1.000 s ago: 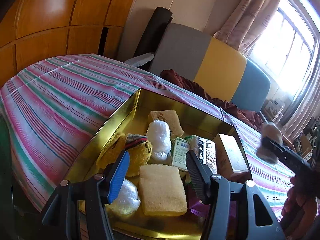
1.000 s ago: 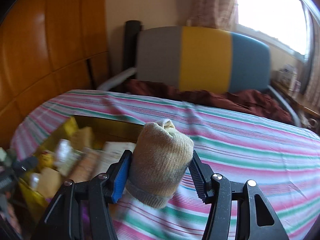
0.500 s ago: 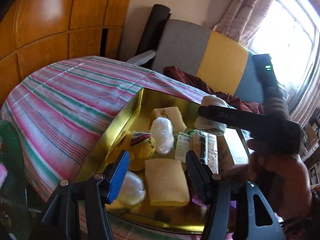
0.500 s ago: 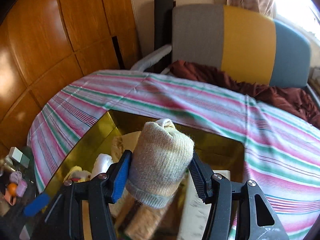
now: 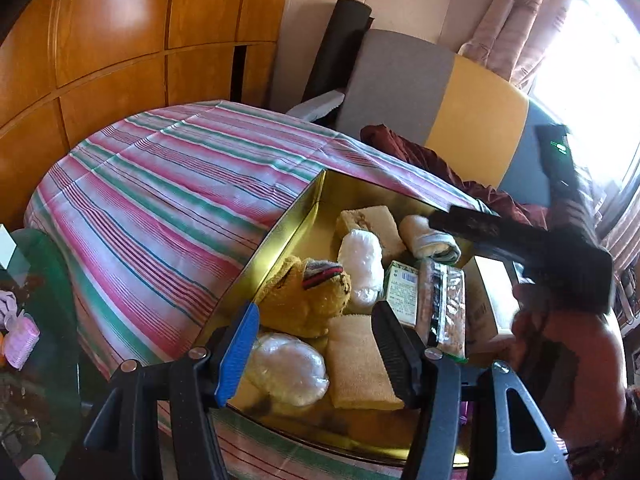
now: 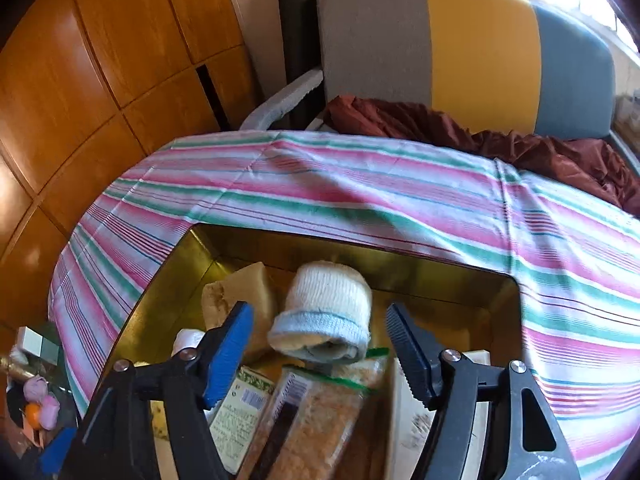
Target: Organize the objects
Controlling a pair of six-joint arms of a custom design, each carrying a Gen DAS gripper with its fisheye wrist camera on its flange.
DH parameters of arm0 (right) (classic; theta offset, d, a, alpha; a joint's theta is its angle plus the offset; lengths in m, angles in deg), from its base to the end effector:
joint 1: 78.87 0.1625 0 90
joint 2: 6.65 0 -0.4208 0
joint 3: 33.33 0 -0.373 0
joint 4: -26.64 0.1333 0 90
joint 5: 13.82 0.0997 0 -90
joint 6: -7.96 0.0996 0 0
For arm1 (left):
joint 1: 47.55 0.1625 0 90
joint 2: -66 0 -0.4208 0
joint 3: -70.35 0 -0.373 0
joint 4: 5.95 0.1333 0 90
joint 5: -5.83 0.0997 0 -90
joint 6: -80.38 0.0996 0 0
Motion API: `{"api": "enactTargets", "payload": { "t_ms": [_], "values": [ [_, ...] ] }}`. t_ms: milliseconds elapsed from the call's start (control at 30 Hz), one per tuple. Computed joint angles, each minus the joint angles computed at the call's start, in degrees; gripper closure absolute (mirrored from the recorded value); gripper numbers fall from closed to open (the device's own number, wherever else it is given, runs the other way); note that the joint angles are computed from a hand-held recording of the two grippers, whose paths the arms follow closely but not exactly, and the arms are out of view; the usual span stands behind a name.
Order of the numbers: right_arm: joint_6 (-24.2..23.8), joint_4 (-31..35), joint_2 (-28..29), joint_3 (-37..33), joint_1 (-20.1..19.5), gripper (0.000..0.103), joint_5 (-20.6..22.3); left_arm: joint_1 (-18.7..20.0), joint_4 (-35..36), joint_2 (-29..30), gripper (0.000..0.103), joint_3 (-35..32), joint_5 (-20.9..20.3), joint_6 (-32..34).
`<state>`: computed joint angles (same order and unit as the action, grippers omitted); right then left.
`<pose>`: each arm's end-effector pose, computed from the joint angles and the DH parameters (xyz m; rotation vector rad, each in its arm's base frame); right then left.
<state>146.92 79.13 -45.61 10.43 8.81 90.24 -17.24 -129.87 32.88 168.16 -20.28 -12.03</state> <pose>0.0820 -0.6711 0.2607 0.7864 -2.5267 0.6007 -0.3841 -0.4825 -0.0334 -0.2491 2.1447 -1.1466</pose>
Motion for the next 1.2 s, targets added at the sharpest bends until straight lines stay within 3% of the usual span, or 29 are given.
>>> {"api": "enactTargets", "payload": {
  "t_ms": [433,733,900,1033,1200],
  "values": [
    [-5.0,-8.9,-14.9,19.8,-0.7,0.021,-3.2,-0.8,11.7,0.8,0.044,-4.1,-0.7,-4.4],
    [-7.9,-18.7,-24.6,32.6,-1.3,0.016,-1.4,-1.7,20.7,1.7,0.044,-7.3,-0.5,-7.2],
    [-7.7,-21.9,-27.9,36.4,-2.0,0.010,-1.0,-1.5,20.1,2.0,0.044,-8.4,-2.8,-4.4],
    [-6.7,-23.2,-29.7,38.3,-2.8,0.006,-0.7,-1.5,28.1,3.5,0.044,-12.4,-4.7,-7.6],
    [-6.5,-23.4,-30.4,39.3,-3.4,0.006,-0.8,-1.8,24.1,3.2,0.044,-11.1,-5.0,-5.4]
  ]
}}
